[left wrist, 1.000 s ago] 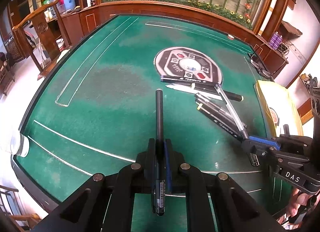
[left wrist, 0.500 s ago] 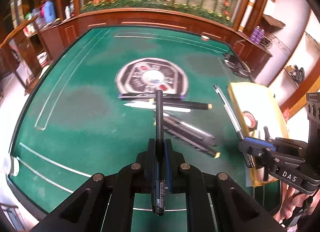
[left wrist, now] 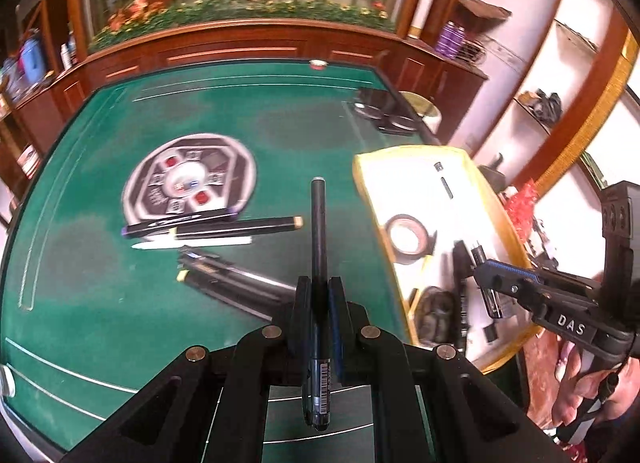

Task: Organize rigid objects
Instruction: 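Carry the clear pen toward the tray with the right tool while the left tool carries the black pen, then lower both pens into the tray and open both tools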

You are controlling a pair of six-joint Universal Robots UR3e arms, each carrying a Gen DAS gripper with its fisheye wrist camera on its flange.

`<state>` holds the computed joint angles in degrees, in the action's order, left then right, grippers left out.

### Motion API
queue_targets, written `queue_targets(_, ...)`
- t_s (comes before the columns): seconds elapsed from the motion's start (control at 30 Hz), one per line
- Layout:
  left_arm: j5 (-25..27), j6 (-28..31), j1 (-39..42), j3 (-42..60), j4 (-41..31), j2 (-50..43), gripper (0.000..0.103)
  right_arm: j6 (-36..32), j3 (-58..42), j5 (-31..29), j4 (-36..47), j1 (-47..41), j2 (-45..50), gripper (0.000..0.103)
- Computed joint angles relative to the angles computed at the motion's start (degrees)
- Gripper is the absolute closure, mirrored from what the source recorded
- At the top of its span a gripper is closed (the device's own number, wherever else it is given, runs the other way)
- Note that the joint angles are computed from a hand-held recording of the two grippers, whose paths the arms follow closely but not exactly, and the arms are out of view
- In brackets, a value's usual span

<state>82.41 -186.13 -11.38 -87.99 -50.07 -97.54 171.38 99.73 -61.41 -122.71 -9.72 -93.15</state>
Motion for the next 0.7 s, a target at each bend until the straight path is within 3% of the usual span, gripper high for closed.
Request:
queue_targets(0.33, -2.51, -1.19, -6.34, 10.59, -3.14, -8.99, 0.095, -3.65, 7.32, 0.92, 1.8, -9.07, -8.67, 0.093)
queue_targets(0.7, -6.03, -4.23, -10.8, 26.68, -9.44, -24.34, 0.095, -7.12, 9.85, -0.9, 4.69, -13.33, -10.09, 0.093)
